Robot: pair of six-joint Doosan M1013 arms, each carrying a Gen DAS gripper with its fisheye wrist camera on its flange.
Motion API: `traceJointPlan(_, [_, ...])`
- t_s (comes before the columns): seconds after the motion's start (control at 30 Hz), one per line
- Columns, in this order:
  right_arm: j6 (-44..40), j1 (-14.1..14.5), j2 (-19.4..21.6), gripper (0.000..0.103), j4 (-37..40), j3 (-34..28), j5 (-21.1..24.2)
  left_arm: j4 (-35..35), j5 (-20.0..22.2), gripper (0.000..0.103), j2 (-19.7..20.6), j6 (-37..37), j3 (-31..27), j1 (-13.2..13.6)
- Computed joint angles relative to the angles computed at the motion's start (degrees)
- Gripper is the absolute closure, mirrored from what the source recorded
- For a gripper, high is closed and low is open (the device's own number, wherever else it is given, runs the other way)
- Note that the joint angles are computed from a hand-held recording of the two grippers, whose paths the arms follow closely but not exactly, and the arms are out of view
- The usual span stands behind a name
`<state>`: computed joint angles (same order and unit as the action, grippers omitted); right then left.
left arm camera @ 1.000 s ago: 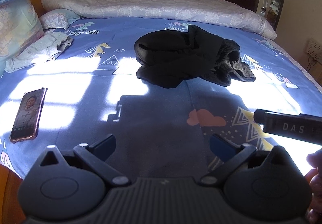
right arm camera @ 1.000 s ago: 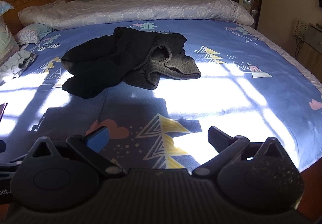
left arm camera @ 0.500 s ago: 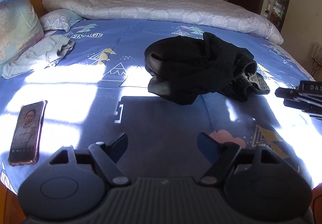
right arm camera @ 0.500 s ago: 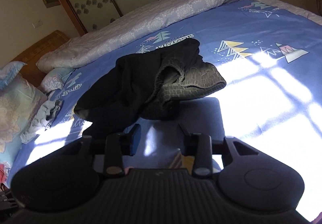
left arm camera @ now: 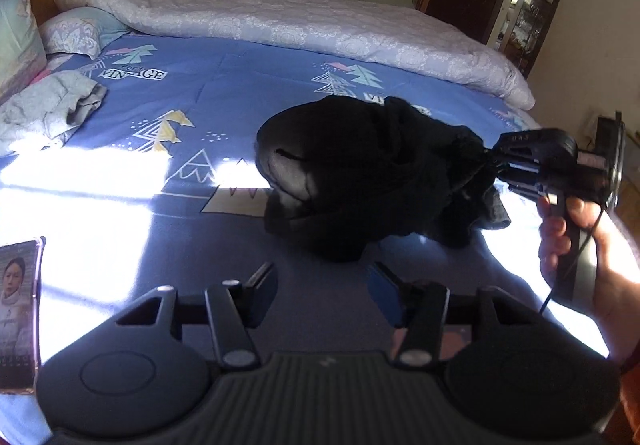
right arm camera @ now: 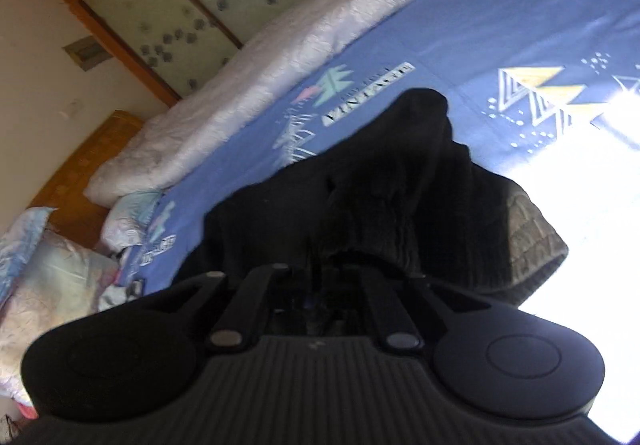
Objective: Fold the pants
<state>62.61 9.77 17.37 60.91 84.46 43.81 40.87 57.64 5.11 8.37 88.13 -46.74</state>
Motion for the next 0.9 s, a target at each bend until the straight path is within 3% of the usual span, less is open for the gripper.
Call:
traceJointPlan(0.07, [-7.05, -1.16, -1.31, 0.097, 5.66, 1.85, 3.2, -1.2, -4.58, 0.052, -0.89, -1.38, 0.79, 1.12])
traceJointPlan(0.13, [-12.56, -2.93, -4.78, 0.096, 11.68, 5.59, 9.2, -1.81, -10.01, 0.052, -1.77, -4.22, 1.88, 2.16])
traceJointPlan(0.37, [-17.09, -6.0, -11.0, 0.096, 14.26, 12.39, 21.13, -0.36, -20.27, 0.035, -3.2, -9.29, 3.7, 2.24])
traceJointPlan(0.43, [-17.81, -5.12, -11.39, 0.096, 12.54, 12.16, 26.11, -2.88, -21.75, 0.022, -3.03, -6.67, 3.34, 2.37])
traceJointPlan(0.57, [-23.87, -3.3, -12.02, 0.096, 9.79, 11.58, 31.31, -14.81, -22.74, 0.022, -1.85, 5.29, 1.87, 3.33])
traceJointPlan(0.6, [-24.91, -3.24, -12.13, 0.096, 9.92, 11.72, 32.38, -19.5, -21.58, 0.028, -1.22, 10.07, 1.12, 3.7])
traceJointPlan(0.67, [-25.61, -3.1, -12.33, 0.096, 9.91, 11.84, 32.66, -24.86, -17.53, 0.059, 0.05, 15.43, -0.4, 4.02])
traceJointPlan(0.7, [-26.28, -3.09, -12.38, 0.096, 9.63, 11.82, 32.9, -27.38, -15.26, 0.093, 0.64, 17.22, -1.02, 4.22])
traceJointPlan(0.8, [-25.84, -3.33, -12.2, 0.088, 6.87, 11.24, 33.08, -27.69, -13.75, 0.097, 0.56, 15.1, -0.27, 4.31])
traceJointPlan(0.9, [-25.02, -4.67, -12.03, 0.085, 7.92, 11.32, 35.01, -18.59, -11.27, 0.097, -1.57, 7.5, 1.2, 3.16])
